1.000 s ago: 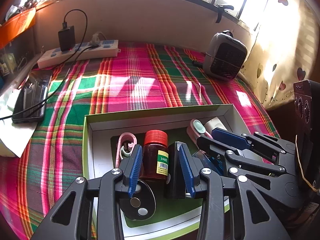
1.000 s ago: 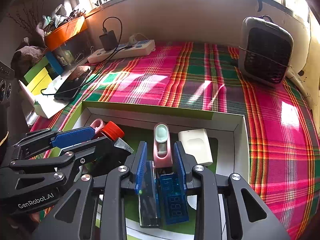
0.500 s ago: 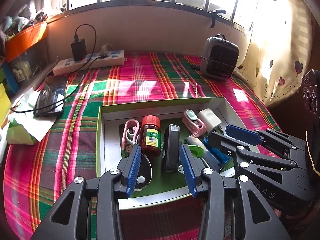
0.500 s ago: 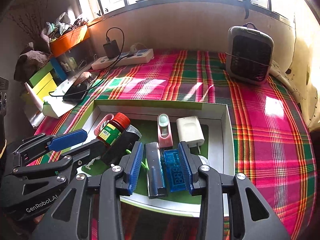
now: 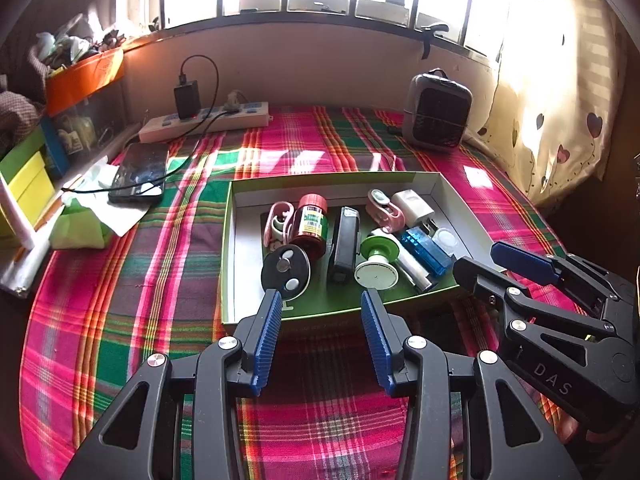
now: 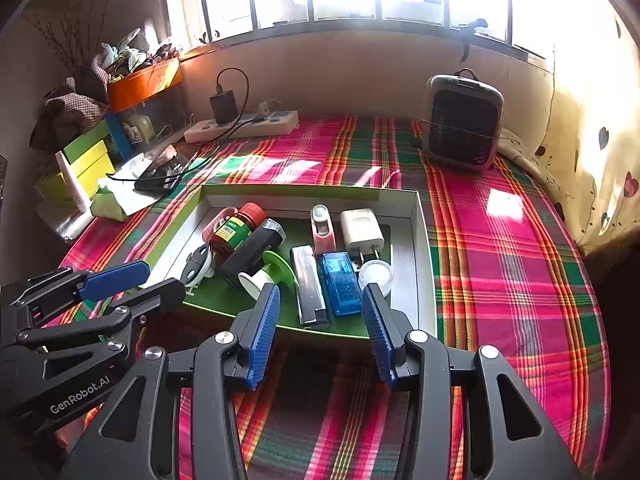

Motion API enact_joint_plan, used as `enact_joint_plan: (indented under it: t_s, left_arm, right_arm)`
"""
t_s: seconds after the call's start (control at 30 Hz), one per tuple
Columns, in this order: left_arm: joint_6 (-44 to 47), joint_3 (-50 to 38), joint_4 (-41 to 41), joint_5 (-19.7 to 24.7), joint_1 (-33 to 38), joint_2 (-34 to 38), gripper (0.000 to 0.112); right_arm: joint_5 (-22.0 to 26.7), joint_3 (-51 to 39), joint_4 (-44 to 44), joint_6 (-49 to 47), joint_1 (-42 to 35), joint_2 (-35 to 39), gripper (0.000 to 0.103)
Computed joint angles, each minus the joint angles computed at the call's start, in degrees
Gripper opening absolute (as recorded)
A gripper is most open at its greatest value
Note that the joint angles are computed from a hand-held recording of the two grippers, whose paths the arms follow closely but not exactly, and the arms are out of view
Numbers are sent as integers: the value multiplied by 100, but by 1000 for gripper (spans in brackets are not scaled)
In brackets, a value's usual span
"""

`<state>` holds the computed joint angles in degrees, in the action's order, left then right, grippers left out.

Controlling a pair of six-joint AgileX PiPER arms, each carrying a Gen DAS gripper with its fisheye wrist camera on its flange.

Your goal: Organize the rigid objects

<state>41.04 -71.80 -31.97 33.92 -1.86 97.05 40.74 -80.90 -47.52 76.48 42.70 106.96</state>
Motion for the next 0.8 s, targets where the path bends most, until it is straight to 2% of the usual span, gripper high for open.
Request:
enact_joint_plan:
  t_s: [0.1,0.17,0.27,0.37,0.47,0.8]
  left_arm:
    - [-69,294,72,-123,49,-154,42]
    - [-220,551,316,-382,6,-282,43]
    - [-68,726,116,-282,116,-319,43]
    - [-190,1062,385,-615,37,-472,43]
    - [-77,1156,227,-543,130,-454,43]
    - [-327,1381,509,-775,102,-397,43]
  right_arm:
    - [276,146,-160,265,208,-72,45]
    - [380,262,-242,415,330,-113,46]
    - [507,380,-269,550,478,-126,48]
    - [655,464,-198,679,581,-95,49]
    - [577,659,-119,805,594,-124,49]
    - [440,1065,-31,1118,587,-216,49]
